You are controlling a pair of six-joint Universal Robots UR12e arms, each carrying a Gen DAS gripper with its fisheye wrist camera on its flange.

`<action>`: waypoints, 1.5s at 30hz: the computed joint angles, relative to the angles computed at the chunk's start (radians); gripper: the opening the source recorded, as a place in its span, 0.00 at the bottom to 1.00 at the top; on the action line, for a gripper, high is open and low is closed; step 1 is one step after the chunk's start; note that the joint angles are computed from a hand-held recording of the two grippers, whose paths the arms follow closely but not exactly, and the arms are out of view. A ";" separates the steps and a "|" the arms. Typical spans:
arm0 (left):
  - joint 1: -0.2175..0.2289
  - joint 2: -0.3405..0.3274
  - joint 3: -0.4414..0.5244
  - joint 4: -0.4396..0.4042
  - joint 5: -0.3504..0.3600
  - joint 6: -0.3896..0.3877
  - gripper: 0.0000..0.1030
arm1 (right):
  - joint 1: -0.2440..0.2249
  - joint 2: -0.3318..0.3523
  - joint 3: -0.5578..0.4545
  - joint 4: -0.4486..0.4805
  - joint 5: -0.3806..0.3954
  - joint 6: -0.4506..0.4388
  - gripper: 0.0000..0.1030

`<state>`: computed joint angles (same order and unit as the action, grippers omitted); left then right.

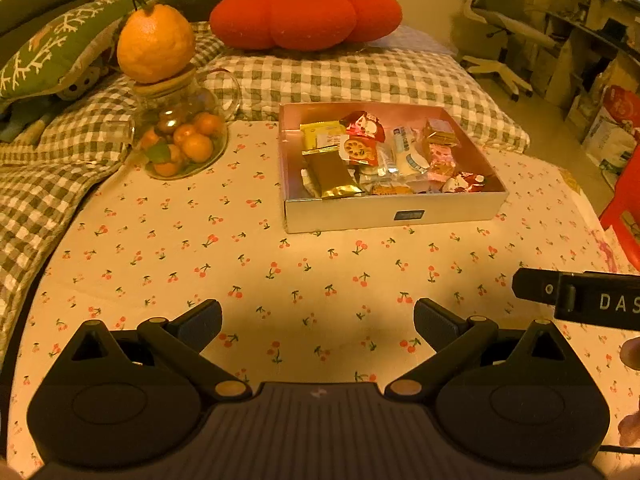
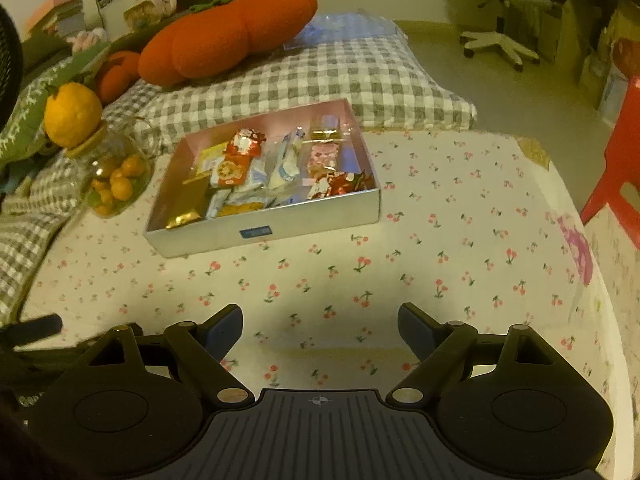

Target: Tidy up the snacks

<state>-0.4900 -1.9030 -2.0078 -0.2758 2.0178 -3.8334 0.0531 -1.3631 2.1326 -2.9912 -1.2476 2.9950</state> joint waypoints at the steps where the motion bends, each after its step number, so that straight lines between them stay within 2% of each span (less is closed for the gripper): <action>1: -0.005 0.003 -0.001 -0.001 0.013 -0.007 0.99 | -0.001 -0.007 0.003 0.009 0.006 0.010 0.84; 4: -0.018 0.016 -0.005 -0.010 0.052 -0.031 0.99 | -0.009 -0.035 0.014 0.035 0.037 0.013 0.84; 10: -0.040 0.039 -0.003 -0.066 0.128 -0.094 0.99 | 0.005 -0.080 0.051 -0.015 0.005 -0.027 0.84; 16: -0.039 0.057 -0.004 -0.119 0.109 -0.139 0.99 | 0.018 -0.104 0.076 -0.071 -0.006 -0.064 0.84; 20: -0.049 0.059 -0.003 -0.119 0.139 -0.143 0.99 | 0.026 -0.109 0.082 -0.098 -0.001 -0.071 0.84; 24: -0.061 0.055 0.004 -0.127 0.199 -0.149 0.99 | 0.034 -0.103 0.084 -0.137 -0.010 -0.069 0.85; 30: -0.060 0.052 0.003 -0.116 0.230 -0.156 0.99 | 0.040 -0.092 0.078 -0.146 -0.029 -0.061 0.85; 45: -0.058 0.053 0.001 -0.105 0.228 -0.157 0.99 | 0.044 -0.083 0.073 -0.144 -0.031 -0.062 0.85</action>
<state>-0.5479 -1.8496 -2.0070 -0.3811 2.2458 -3.9903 0.0971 -1.4464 2.2059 -3.1350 -1.2781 2.9327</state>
